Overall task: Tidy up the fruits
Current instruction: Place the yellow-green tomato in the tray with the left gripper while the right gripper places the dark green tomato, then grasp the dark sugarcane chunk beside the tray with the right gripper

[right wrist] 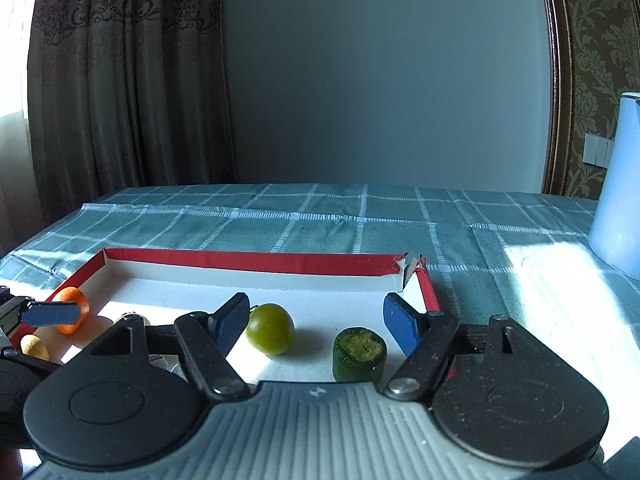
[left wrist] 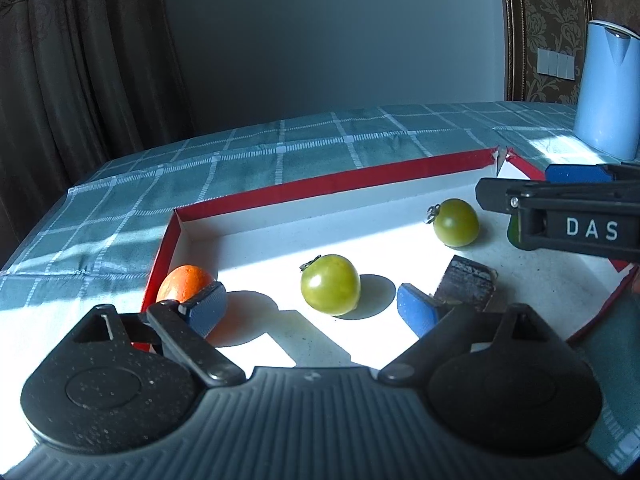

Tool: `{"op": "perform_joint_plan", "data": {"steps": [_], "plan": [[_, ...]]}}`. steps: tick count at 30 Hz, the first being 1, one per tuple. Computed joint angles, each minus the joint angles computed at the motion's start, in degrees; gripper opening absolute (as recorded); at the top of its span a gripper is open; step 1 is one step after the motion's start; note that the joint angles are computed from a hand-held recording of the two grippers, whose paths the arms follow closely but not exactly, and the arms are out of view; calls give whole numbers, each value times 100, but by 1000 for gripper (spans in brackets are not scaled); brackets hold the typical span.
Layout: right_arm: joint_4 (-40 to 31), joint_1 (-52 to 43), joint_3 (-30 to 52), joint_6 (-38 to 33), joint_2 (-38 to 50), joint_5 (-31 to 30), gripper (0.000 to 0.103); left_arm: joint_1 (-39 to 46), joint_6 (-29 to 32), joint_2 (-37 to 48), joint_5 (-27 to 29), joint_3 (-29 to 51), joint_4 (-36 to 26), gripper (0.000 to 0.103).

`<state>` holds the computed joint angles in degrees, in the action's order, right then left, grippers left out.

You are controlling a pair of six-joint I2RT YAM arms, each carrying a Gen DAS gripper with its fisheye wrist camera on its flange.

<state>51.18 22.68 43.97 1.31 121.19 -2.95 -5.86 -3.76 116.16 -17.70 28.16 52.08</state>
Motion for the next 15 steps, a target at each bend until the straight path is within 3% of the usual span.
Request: {"op": "perform_joint_plan", "data": {"steps": [6,9,15], "plan": [[146,-366,-519,234,-317,-499,74,-22,-79,-196,39,-450,310,91],[281,-492,-941,122,-559,-828,74,-88,-124,-236,-166,-686,600,97],[1173,-506,-2011,-406,-866,-976,74,108,-332,-478,0,-1159,947,98]]}}
